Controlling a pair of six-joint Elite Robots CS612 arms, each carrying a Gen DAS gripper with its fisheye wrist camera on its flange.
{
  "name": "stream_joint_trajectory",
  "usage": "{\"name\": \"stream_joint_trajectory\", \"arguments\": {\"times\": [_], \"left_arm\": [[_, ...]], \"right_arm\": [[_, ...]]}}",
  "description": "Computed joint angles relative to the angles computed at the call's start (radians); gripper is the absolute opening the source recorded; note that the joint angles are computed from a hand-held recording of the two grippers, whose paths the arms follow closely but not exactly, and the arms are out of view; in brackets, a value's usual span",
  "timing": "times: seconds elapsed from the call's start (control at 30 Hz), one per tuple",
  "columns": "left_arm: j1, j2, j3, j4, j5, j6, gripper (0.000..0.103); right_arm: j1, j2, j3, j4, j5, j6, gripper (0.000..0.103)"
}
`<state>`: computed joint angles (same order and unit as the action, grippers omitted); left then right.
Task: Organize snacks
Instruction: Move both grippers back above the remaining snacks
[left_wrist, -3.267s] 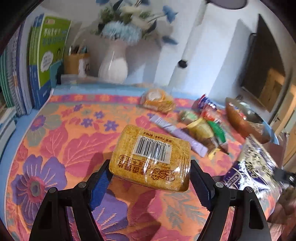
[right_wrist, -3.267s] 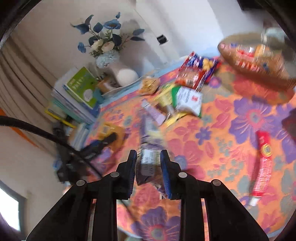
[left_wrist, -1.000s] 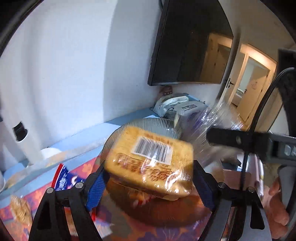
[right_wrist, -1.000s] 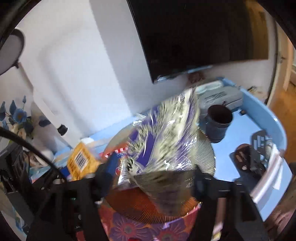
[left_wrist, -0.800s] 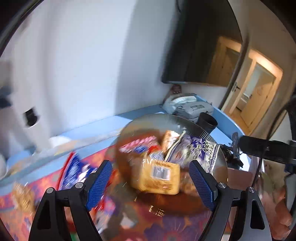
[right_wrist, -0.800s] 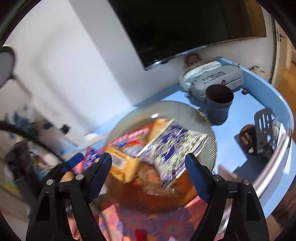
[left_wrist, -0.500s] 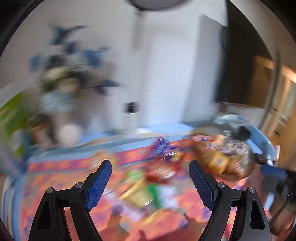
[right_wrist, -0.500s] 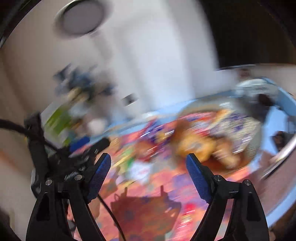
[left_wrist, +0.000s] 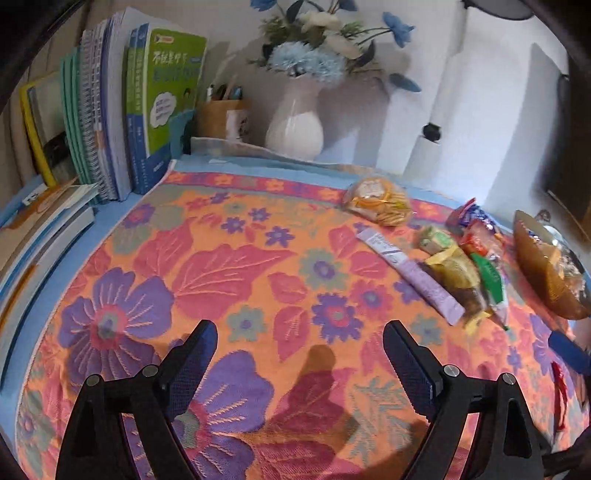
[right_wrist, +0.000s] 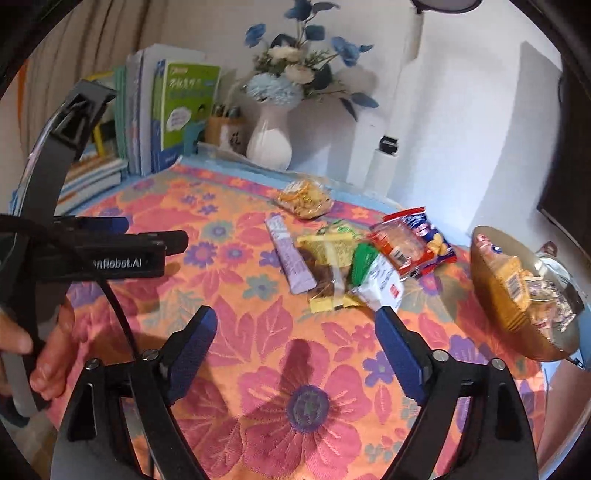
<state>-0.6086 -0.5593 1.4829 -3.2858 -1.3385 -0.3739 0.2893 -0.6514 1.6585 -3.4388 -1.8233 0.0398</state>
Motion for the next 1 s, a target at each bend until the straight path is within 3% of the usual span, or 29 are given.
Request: {"name": "stream_joint_trajectory", "arguments": {"times": [0.07, 0.17, 0.27, 0.4, 0.63, 1.0], "left_arm": [[-0.007, 0.004, -0.004, -0.004, 0.022, 0.004, 0.09], [-0.004, 0.002, -0.017, 0.054, -0.009, 0.012, 0.089], [-0.006, -0.001, -0.013, 0.064, -0.002, 0.021, 0.09], [-0.011, -0.003, -0.012, 0.074, 0.013, 0.032, 0.09], [-0.021, -0.002, -0.014, 0.086, 0.044, 0.059, 0.09], [-0.023, -0.003, -0.013, 0.085, 0.045, 0.071, 0.09]], "right_arm": [[-0.011, 0.0, 0.002, 0.027, 0.039, 0.035, 0.091], [-0.022, -0.007, 0.001, 0.057, 0.058, 0.087, 0.103], [-0.035, -0.01, 0.002, 0.095, 0.092, 0.139, 0.103], [-0.048, -0.016, 0.019, 0.065, 0.124, 0.183, 0.103], [-0.051, -0.016, 0.026, 0.034, 0.159, 0.169, 0.103], [-0.05, -0.015, 0.023, 0.04, 0.151, 0.177, 0.103]]}}
